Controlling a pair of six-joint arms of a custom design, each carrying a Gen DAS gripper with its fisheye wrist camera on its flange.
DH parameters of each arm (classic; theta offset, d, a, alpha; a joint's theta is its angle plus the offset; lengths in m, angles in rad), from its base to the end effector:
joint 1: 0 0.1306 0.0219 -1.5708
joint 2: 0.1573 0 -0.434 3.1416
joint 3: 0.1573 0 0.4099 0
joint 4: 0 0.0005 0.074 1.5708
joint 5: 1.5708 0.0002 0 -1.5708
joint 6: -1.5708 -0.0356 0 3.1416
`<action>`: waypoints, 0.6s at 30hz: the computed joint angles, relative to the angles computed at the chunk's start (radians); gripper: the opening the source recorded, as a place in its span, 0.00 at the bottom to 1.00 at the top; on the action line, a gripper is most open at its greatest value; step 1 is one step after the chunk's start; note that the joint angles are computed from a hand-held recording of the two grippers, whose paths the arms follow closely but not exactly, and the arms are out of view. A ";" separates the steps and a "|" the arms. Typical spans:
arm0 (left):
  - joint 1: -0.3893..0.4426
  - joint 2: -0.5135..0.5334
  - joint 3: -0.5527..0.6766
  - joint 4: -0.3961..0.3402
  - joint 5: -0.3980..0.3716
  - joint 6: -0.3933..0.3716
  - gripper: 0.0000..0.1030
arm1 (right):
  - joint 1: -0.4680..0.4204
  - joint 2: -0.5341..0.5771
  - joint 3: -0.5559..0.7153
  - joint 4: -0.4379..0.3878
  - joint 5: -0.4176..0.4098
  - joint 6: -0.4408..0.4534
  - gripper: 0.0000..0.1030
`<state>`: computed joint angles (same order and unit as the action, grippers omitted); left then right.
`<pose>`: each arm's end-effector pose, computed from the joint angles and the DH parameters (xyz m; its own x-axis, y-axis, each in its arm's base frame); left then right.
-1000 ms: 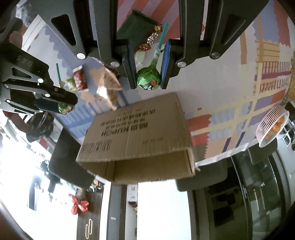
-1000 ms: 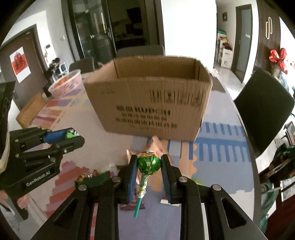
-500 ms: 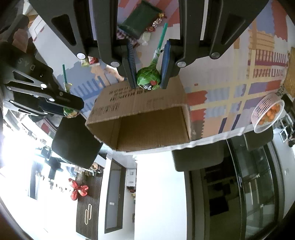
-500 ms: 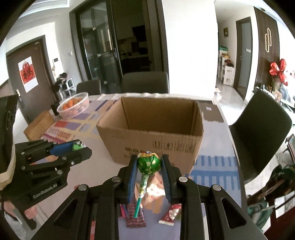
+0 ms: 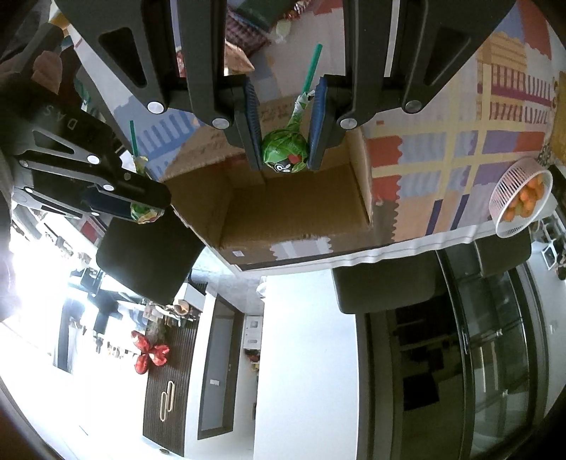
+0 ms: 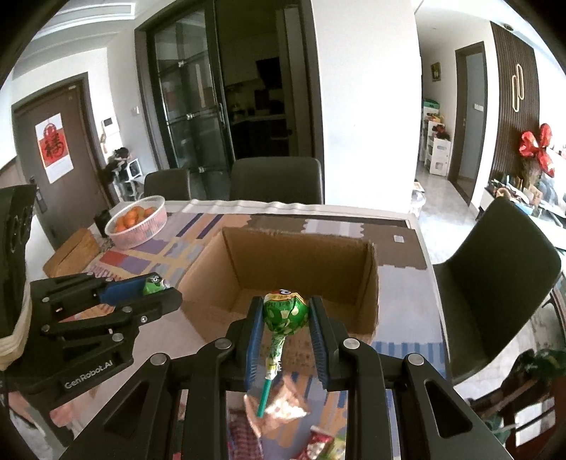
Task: Organize snacks
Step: 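Carry the lollipop into the box and open the left tool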
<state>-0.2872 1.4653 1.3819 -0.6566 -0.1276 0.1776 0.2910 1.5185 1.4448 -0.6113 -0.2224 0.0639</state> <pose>0.5127 -0.1472 0.4560 -0.6702 0.0153 -0.7420 0.0736 0.9962 -0.0460 0.5346 0.1678 0.4631 -0.5765 -0.2377 -0.7817 -0.4813 0.8720 0.0898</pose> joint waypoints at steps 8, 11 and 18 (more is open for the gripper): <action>0.044 0.083 0.110 -0.045 0.063 0.009 0.25 | -0.001 0.095 0.134 -0.051 0.014 0.006 0.26; 0.054 0.114 0.144 -0.061 0.064 0.013 0.25 | 0.001 0.127 0.174 -0.063 0.026 0.012 0.26; 0.062 0.168 0.196 -0.083 0.065 0.004 0.25 | -0.002 0.191 0.242 -0.095 0.026 0.011 0.26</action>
<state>-0.2250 1.6335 1.5783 -0.7396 -0.0621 0.1820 0.2894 1.7093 1.6863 -0.7065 -0.1961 0.0752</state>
